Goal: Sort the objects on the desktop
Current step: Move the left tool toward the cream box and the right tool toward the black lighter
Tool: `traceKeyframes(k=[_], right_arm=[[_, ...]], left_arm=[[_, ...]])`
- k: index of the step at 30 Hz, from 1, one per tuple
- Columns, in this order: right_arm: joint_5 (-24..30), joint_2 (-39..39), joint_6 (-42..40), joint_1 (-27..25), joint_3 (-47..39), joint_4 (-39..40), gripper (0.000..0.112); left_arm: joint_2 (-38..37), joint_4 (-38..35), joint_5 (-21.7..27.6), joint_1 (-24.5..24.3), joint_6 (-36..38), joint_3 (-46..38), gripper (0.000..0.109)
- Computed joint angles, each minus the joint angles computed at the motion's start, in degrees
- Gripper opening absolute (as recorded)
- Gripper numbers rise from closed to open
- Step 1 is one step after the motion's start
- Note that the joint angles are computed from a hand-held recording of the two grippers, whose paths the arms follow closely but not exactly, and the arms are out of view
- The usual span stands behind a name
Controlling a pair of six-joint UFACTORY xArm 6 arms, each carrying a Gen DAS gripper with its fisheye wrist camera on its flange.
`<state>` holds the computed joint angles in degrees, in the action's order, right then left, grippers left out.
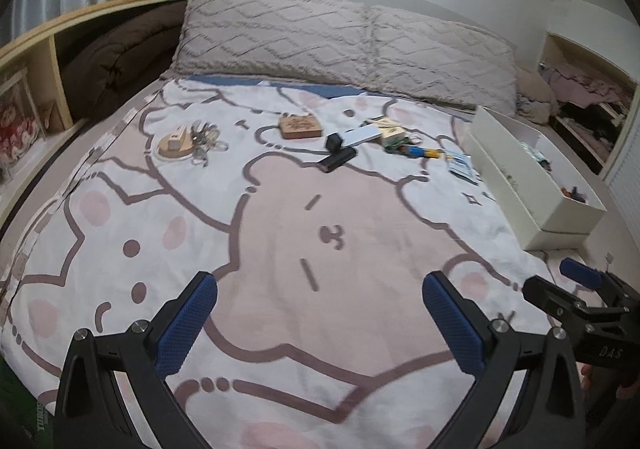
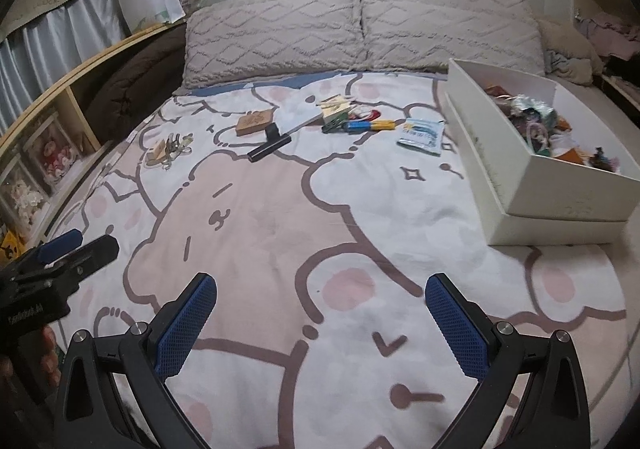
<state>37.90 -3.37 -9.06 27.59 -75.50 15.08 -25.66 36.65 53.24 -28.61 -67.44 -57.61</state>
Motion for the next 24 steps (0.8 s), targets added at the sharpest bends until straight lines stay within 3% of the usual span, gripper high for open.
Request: traceKeyframes(k=[18, 24], right_arm=[[1.9, 13.9, -4.6, 3.9, -14.2, -1.5, 0.103], [3.4, 19.4, -6.5, 5.2, -20.9, -2.1, 0.103]], left_arm=[[-1.8, -3.8, -7.3, 16.0, 7.2, 4.6, 0.102], [0.1, -4.9, -11.9, 22.3, 11.3, 4.3, 0.102]])
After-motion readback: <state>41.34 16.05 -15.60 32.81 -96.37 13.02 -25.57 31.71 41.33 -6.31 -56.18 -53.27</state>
